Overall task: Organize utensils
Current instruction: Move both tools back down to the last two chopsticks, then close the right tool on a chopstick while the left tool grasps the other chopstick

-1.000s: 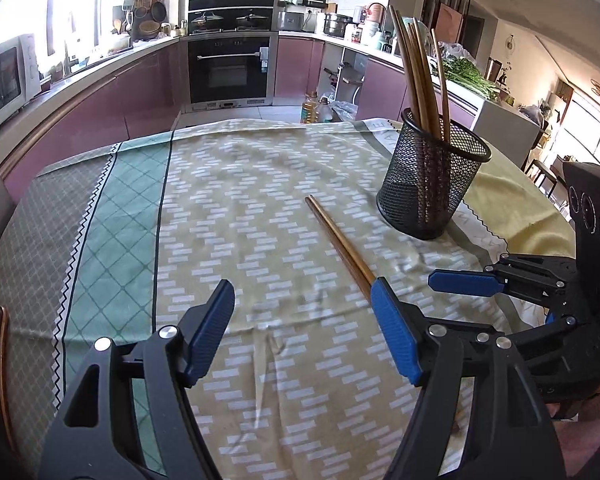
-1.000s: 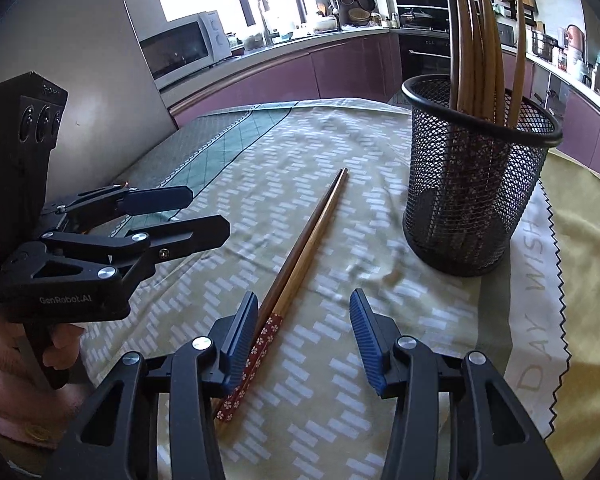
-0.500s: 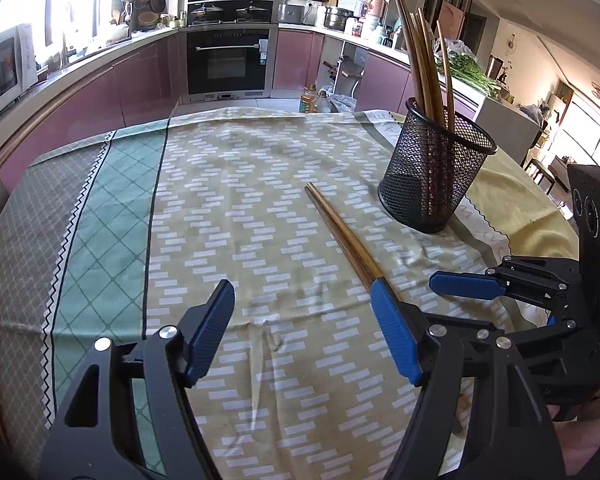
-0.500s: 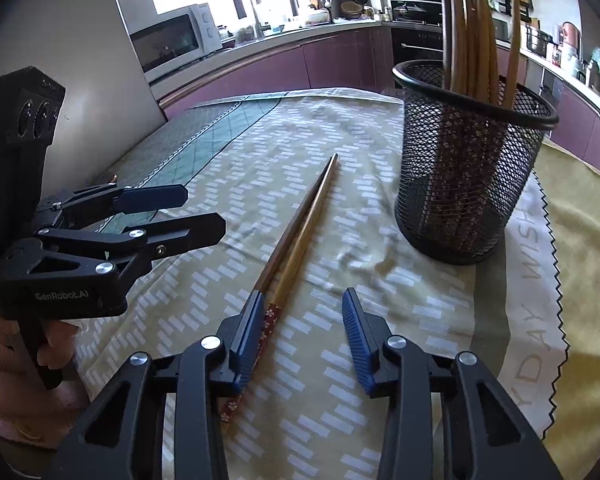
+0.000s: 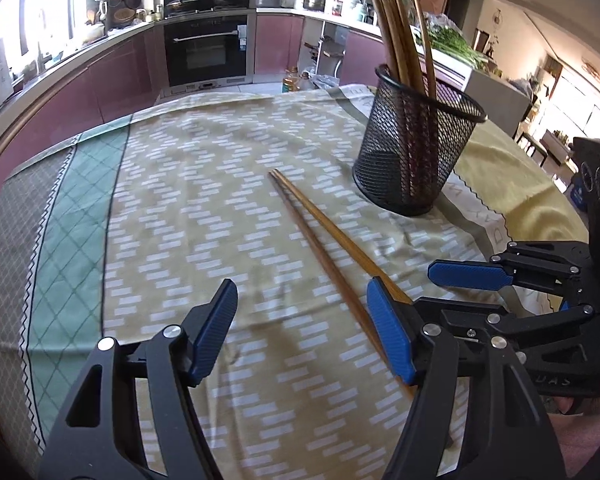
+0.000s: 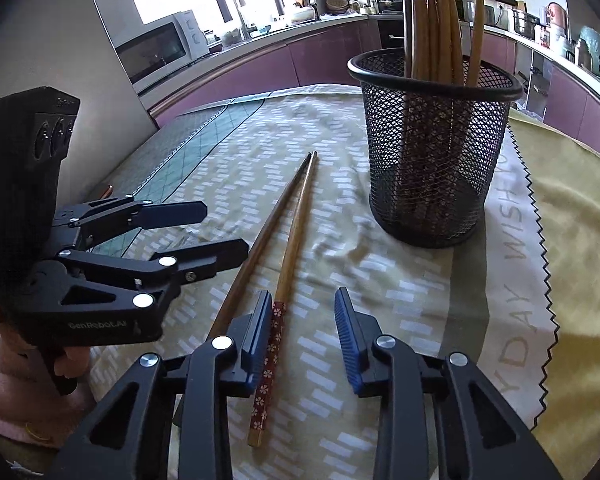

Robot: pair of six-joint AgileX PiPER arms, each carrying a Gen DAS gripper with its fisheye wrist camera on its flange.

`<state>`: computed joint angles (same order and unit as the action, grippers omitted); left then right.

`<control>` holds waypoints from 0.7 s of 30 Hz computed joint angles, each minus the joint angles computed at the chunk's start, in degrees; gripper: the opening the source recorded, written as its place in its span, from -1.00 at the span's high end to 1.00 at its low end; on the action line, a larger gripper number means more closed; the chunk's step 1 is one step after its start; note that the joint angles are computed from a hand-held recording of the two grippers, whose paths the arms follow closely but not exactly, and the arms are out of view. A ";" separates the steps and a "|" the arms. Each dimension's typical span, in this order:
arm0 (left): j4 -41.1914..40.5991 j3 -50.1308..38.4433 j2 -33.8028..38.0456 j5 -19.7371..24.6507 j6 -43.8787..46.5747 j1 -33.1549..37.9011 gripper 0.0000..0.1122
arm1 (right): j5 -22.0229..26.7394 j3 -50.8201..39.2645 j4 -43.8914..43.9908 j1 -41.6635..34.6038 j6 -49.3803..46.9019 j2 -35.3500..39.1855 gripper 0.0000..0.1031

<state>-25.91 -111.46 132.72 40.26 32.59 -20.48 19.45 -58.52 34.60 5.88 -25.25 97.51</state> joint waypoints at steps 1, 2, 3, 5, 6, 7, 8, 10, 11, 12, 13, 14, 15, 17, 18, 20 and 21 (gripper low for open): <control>0.35 -0.53 0.35 0.31 -0.20 -0.17 -0.14 | -0.06 0.16 -0.01 0.04 -0.01 -0.11 0.41; 0.69 -0.70 0.50 0.39 -0.38 -0.34 -0.11 | -0.02 0.29 0.17 -0.01 -0.26 -0.21 0.41; 1.79 -1.44 0.97 0.69 -1.21 -0.73 -0.09 | 0.08 0.34 0.43 -0.09 -0.60 -0.26 0.42; 3.03 -2.50 1.69 1.59 -2.15 -1.10 0.02 | 0.44 0.20 0.95 -0.36 -1.20 -0.23 0.42; 3.20 -2.15 1.61 1.22 -2.14 -1.16 0.01 | 0.49 0.12 0.91 -0.32 -1.13 -0.19 0.42; 3.32 -1.85 1.48 0.89 -2.07 -1.26 0.02 | 0.65 0.06 1.01 -0.38 -1.27 -0.21 0.42; 3.32 -1.57 1.33 0.76 -1.90 -1.30 0.02 | 0.74 0.01 0.88 -0.40 -1.32 -0.21 0.42; 2.94 -1.14 1.13 0.65 -1.38 -1.24 0.05 | 0.88 -0.35 0.06 -0.40 -0.83 -0.02 0.42; 2.66 -1.04 1.11 0.67 -0.99 -1.12 0.09 | 0.94 -0.59 -0.43 -0.41 -0.56 0.13 0.42; 2.28 -0.99 1.06 0.82 -0.48 -1.02 0.10 | 0.93 -1.17 -1.81 -0.06 0.75 0.47 0.42; 1.87 -0.86 0.95 0.93 0.03 -0.91 0.15 | 1.01 -1.80 -3.01 0.16 1.78 0.88 0.42; 1.56 -0.33 0.65 0.75 0.41 -0.90 0.19 | 1.08 -2.39 -4.09 0.35 2.74 1.23 0.42; 1.18 -0.20 0.55 0.88 0.86 -0.79 0.21 | 1.18 -3.09 -5.16 0.64 3.55 1.68 0.41; 0.47 -0.23 0.52 1.27 1.58 -0.47 0.27 | 1.41 -4.69 -7.60 1.18 5.50 2.79 0.41; 0.45 -0.19 0.52 1.35 1.59 -0.36 0.31 | 1.55 -5.36 -8.16 1.30 5.87 3.28 0.42; -1.00 -1.04 0.94 2.67 2.28 0.35 0.39 | 2.00 -7.63 -10.33 1.61 7.66 4.85 0.45; -1.47 -1.38 1.11 3.22 2.45 0.61 0.40 | 2.15 -8.42 -11.08 1.67 8.36 5.41 0.46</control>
<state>-27.38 -112.84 133.83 43.48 35.05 -19.87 21.60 -66.94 23.52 7.55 -16.89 102.91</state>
